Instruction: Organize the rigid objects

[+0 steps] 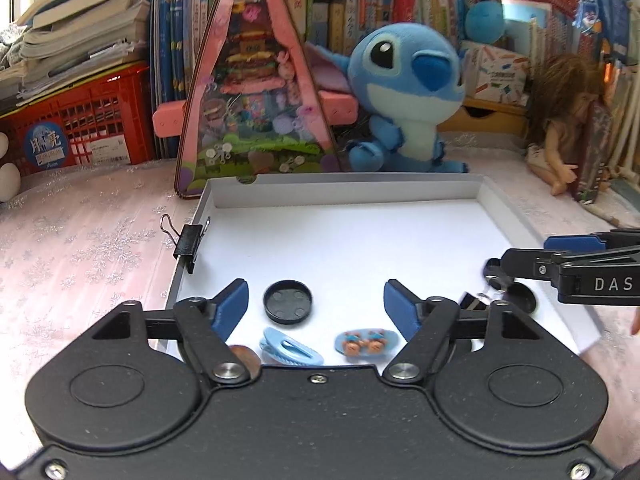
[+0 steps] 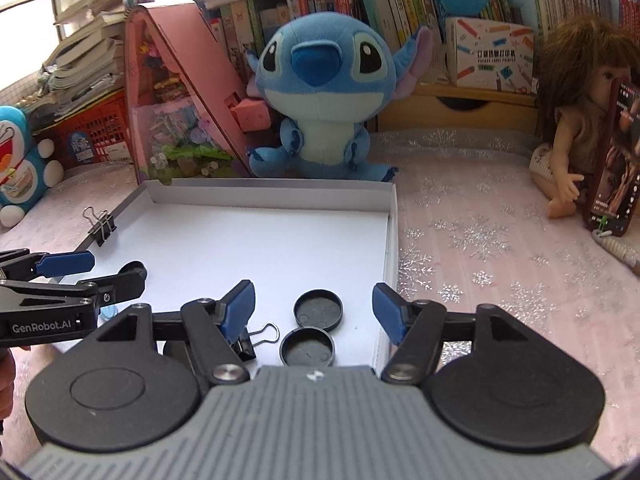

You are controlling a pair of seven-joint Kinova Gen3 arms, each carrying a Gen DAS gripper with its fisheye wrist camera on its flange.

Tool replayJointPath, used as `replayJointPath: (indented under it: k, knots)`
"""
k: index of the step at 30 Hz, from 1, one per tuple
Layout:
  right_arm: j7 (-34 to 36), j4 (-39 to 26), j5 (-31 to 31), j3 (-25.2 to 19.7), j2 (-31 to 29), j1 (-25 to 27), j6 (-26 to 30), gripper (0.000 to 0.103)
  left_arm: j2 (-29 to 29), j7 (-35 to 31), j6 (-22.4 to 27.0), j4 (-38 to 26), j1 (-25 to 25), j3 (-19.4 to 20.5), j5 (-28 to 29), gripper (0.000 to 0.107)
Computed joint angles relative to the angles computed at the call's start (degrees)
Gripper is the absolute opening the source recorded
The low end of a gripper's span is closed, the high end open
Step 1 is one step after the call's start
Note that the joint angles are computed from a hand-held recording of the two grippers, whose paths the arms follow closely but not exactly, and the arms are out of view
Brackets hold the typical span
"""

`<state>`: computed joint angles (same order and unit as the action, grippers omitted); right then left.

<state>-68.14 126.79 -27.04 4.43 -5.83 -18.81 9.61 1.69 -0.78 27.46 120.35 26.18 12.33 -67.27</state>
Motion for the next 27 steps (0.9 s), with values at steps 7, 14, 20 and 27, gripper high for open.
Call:
replayJointPath:
  k: [7,14,20,27]
  knots:
    - [7.8,5.7,-2.3,12.5,-6.8,-13.2,-3.9,0.086,-4.3,4.3,-0.2,3.4,0.4,3.3,-2.4,0.079]
    - [4.5,10.7,4.1,10.9,-12.7,-12.3,-6.6,0.088,-7.3,9.7,1.6,6.4,0.5,8.8,-5.3,0.082]
    - [0.7,13.4,8.3,12.5,-16.9,-13.1,-6.0,0.088,-9.1,11.6,3.8,7.9,2.0,12.1,-4.8,0.082]
    - [-2.9,15.3,13.4,17.3,-23.4,-17.6,-3.7,0.094,-11.4,12.0,4.2,9.4,2.5,15.3,-2.6,0.082]
